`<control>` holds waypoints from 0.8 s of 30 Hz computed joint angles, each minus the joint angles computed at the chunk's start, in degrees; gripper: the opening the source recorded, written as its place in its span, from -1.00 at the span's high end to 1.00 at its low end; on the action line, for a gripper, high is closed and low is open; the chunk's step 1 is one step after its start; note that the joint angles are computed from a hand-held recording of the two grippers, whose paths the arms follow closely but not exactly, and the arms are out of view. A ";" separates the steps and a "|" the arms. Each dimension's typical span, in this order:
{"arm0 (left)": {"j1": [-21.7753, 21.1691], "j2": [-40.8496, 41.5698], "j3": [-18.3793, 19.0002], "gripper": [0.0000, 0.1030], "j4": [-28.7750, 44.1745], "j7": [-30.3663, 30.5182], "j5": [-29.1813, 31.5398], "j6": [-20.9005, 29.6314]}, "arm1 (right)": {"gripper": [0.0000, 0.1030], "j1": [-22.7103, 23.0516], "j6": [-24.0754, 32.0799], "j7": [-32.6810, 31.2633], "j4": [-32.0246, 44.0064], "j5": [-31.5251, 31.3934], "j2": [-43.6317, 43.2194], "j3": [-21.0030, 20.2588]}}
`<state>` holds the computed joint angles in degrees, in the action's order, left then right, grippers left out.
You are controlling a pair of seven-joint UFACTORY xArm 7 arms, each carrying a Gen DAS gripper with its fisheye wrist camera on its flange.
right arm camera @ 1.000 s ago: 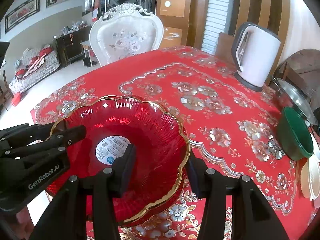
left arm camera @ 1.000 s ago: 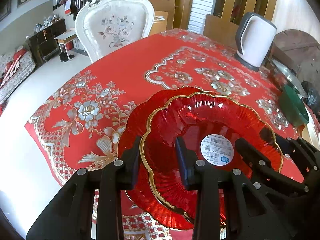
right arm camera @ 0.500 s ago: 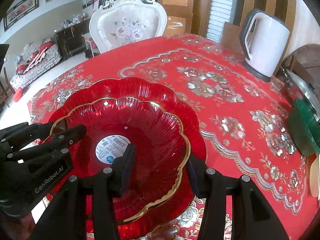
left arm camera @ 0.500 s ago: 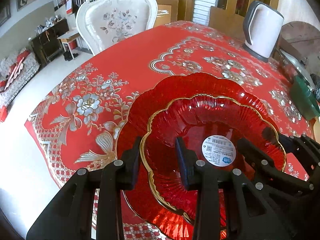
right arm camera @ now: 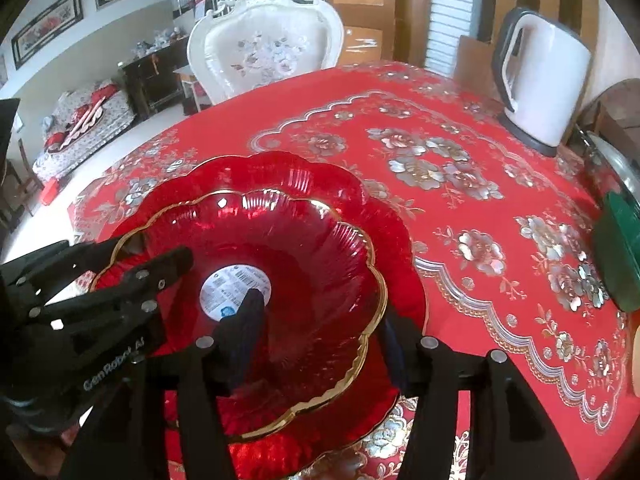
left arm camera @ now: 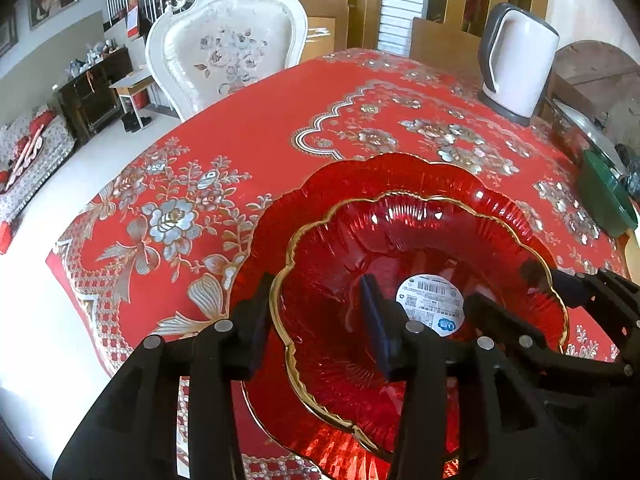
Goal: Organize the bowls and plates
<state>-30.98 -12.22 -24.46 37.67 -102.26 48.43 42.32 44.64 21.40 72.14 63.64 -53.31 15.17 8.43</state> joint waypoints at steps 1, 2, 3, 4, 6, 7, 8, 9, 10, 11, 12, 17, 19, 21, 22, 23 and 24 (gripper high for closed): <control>-0.06 -0.31 -0.30 0.17 0.08 -0.25 0.38 0.85 | -0.12 -0.09 -0.11 -0.36 -0.16 0.28 -0.14 0.14; -0.16 -0.60 -0.79 0.17 0.34 -0.64 0.78 2.41 | -0.13 -0.05 0.02 -0.64 -0.14 0.32 -0.14 0.21; -0.26 -0.94 -1.05 0.17 0.40 -0.95 1.08 3.47 | -0.15 -0.04 0.29 -1.27 -0.11 0.54 -0.16 0.37; -0.28 -1.27 -1.02 0.13 0.27 -1.10 1.48 3.48 | -0.19 0.04 0.84 -2.11 -0.06 0.80 -0.21 0.59; -0.20 -1.59 -0.59 0.13 -0.05 -0.74 1.36 2.57 | -0.20 0.46 2.09 -2.64 0.44 0.63 0.01 0.66; -0.10 -1.64 -0.57 0.13 -0.09 -0.71 1.34 2.39 | -0.20 0.74 2.64 -2.53 0.63 0.19 0.09 0.61; -0.05 -1.64 -0.66 0.12 -0.05 -0.61 1.29 2.56 | -0.20 0.81 3.17 -2.83 0.84 0.25 0.24 0.73; -0.02 -1.67 -0.76 0.12 0.01 -0.59 1.30 2.76 | -0.21 0.80 3.27 -3.00 0.84 0.31 0.21 0.81; -0.03 -1.72 -0.90 0.12 0.10 -0.68 1.26 3.03 | -0.21 0.79 3.19 -2.90 0.66 0.32 0.00 0.85; -0.02 -1.92 -1.04 0.12 0.17 -0.85 1.32 3.42 | -0.21 0.78 2.70 -2.33 0.15 -0.07 -0.54 0.77; 0.00 -2.11 -1.16 0.12 0.21 -0.99 1.41 3.82 | -0.21 0.71 2.55 -1.96 -0.11 -0.35 -0.89 0.78; -0.02 -3.22 -1.83 0.12 0.80 -1.34 1.50 5.33 | -0.23 -0.71 0.42 0.48 -2.33 -1.50 -3.50 1.13; -0.05 -3.07 -2.23 0.12 1.50 -1.13 1.77 5.93 | -0.23 -1.07 0.56 1.53 -2.72 -2.42 -4.14 1.42; -0.14 -2.78 -2.45 0.12 2.14 -1.09 2.16 6.19 | -0.23 -1.55 0.74 2.39 -3.22 -3.05 -4.87 1.75; -0.20 -2.55 -2.52 0.12 2.61 -1.07 2.45 6.14 | -0.23 -1.82 0.76 2.86 -3.50 -3.37 -5.25 1.93; -0.30 -2.30 -2.60 0.12 3.01 -1.13 2.64 6.26 | -0.23 -2.14 0.68 3.38 -3.89 -3.73 -5.72 2.09; -0.41 -1.85 -2.66 0.12 3.66 -1.04 2.91 6.31 | -0.23 -2.50 0.58 3.85 -4.27 -3.98 -6.15 2.27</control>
<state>-31.38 -14.08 -27.12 41.33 -103.29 51.34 48.63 42.14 21.98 75.98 59.37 -57.29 9.02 10.69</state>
